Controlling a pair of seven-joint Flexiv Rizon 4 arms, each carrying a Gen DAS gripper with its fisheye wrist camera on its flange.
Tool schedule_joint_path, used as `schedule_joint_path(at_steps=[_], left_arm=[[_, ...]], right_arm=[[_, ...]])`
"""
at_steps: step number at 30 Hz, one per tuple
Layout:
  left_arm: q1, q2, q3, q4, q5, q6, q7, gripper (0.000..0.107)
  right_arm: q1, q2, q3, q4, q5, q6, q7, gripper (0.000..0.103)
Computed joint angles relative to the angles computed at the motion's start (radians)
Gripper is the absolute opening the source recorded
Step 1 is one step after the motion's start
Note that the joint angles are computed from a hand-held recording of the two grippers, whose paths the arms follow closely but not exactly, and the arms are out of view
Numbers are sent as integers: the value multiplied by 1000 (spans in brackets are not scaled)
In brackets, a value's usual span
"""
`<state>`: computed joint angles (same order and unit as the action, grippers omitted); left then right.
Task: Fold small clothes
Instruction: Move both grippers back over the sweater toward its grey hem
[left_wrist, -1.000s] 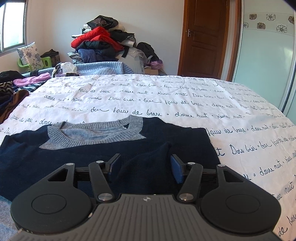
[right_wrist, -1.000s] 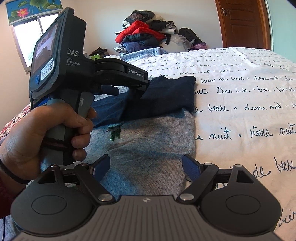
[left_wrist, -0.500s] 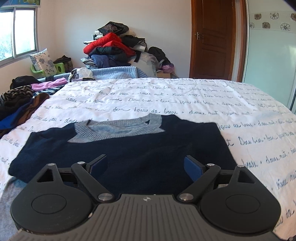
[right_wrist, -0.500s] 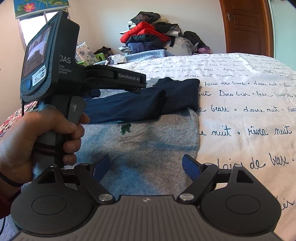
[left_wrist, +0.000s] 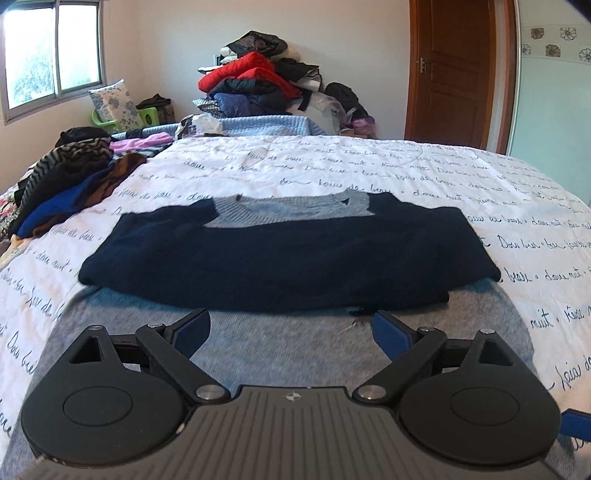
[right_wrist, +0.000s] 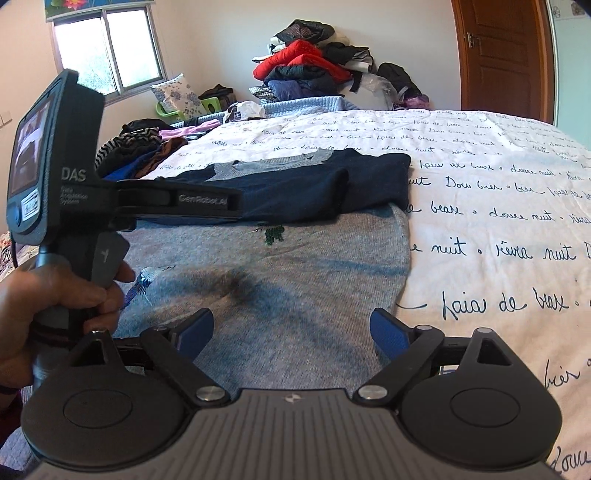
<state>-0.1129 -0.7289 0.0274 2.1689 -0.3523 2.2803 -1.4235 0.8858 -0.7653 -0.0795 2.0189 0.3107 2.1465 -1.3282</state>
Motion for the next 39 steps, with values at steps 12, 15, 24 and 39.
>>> schedule_joint_path(at_steps=[12, 15, 24, 39], left_arm=[[12, 37, 10, 131, -4, 95, -57, 94], [43, 49, 4, 170, 33, 117, -88, 94], [103, 95, 26, 272, 108, 165, -104, 95], [366, 121, 80, 435, 412, 328, -99, 95]], right_arm=[[45, 29, -8, 58, 58, 20, -28, 92], [63, 37, -15, 72, 76, 33, -45, 92], [54, 40, 6, 98, 101, 47, -51, 92], [-169, 27, 196, 220, -37, 234, 56, 92]])
